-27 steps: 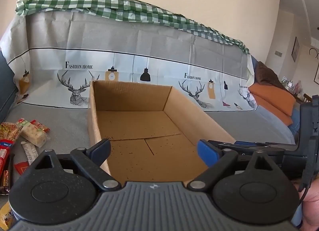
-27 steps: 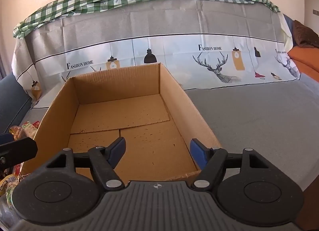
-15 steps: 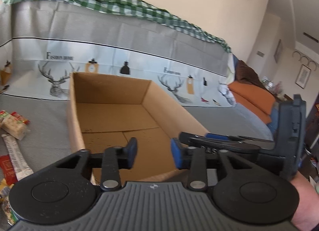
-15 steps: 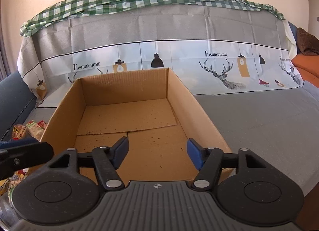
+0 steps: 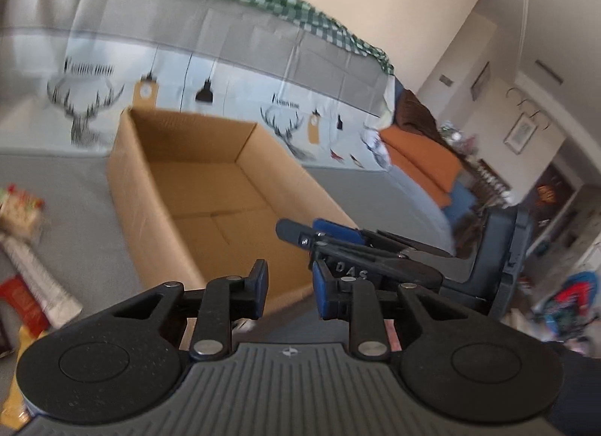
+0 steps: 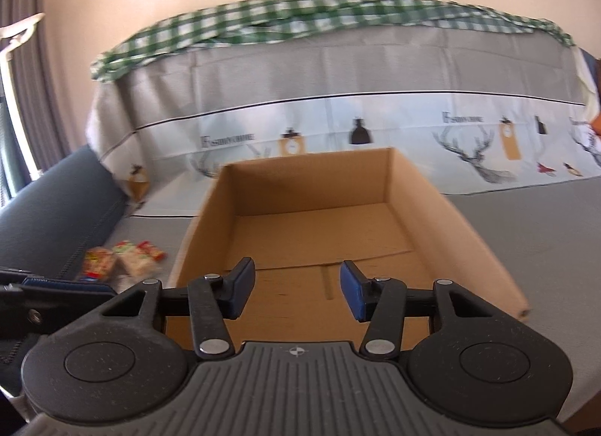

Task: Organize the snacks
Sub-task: 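Move both tools from the cardboard box toward the snack pile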

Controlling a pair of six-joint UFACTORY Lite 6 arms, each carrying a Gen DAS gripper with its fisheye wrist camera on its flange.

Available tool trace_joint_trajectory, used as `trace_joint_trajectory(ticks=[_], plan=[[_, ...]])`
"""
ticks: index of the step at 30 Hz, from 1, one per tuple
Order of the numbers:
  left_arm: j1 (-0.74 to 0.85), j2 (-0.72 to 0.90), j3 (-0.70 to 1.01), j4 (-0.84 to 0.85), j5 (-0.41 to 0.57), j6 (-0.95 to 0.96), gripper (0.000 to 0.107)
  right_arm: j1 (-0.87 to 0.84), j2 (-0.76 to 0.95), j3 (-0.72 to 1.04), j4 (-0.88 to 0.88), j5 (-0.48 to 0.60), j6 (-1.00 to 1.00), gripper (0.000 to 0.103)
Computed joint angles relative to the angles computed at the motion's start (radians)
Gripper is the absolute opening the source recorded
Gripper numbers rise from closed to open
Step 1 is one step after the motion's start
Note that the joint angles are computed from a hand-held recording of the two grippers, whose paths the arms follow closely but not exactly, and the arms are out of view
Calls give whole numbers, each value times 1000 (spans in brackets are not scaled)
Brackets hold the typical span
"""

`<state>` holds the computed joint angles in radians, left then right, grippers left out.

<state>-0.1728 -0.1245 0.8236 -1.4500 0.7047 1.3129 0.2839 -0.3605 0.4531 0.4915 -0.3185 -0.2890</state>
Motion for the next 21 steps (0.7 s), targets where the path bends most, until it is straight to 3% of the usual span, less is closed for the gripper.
trace_joint_trajectory(ticks=[3,6,11,16,21], plan=[[189,-1,-20,96,119,15,28,77,15,31,49,20,-14,55],[344,-8,-68,144,148,57,28,156,55,54,53,3,0,58],[533,57,-154,54,167,162,28,321,188,131,118,-60,-33,58],[589,48,-182,-41,116,177,28,446,292,179,67,-139,-11,58],[589,106,-134,-7,80,105,28,470,385,206,-150,-152,153,59]])
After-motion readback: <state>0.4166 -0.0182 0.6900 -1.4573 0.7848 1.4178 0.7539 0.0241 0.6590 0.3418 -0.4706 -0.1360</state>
